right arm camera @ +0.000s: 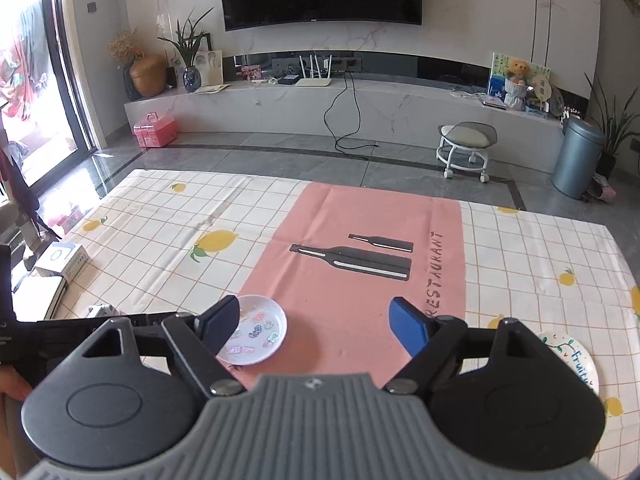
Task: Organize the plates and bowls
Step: 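Move the right gripper to the rim of the white Fruity plate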
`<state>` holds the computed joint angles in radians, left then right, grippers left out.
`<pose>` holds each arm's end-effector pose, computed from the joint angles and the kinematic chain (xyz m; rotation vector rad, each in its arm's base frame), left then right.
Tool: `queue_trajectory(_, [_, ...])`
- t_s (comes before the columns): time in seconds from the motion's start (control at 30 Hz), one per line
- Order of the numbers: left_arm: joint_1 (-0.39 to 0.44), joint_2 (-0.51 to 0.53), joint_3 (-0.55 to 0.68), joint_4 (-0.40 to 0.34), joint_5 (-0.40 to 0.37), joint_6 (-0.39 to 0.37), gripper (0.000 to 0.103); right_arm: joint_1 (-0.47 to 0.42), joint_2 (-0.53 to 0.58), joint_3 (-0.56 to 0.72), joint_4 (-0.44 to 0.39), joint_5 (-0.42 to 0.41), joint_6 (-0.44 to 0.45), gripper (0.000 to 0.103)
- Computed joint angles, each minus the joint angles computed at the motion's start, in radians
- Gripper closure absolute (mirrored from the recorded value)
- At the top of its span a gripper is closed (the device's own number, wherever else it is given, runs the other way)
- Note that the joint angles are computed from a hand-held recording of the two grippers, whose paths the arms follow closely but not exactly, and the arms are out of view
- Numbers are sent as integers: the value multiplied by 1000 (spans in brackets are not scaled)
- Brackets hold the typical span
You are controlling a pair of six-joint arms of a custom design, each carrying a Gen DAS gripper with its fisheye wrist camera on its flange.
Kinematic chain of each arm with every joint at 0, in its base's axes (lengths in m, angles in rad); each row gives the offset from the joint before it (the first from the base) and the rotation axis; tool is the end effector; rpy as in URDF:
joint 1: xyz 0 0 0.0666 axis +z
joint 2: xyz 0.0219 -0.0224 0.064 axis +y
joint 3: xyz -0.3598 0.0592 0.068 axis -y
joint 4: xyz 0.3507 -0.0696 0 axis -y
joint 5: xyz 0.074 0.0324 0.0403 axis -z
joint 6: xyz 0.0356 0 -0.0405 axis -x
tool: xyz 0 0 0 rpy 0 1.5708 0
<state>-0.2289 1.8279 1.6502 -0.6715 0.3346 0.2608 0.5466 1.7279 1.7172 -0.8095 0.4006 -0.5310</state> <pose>0.5770 -0.1468 0.3184 0.1170 2.4511 -0.6252 0.4933 0.2834 0.3934 0.1662 2.3044 0.0642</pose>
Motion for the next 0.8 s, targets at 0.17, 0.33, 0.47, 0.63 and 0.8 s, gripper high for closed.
queue_trajectory(0.17, [-19,-42,-36,19,-30,-9,53,-16,-56,-131,142,-11,-71,23])
queue_trajectory(0.33, [-50,-130,-105,54,-57,-37,53,-37,-149,-231,145,6,-102,28])
queue_trajectory(0.47, [-99,-166,-76,6,-82,-62,53,-47,-310,-379,215,105,-87,27])
queue_trajectory(0.63, [-196,-163,37,-107,-161,-122,52,-82,-452,-499,184,255,-106,27])
queue_trajectory(0.8, [-284,-62,252,-296,-202,-134,52,-173,-564,-624,196,217,-185,27])
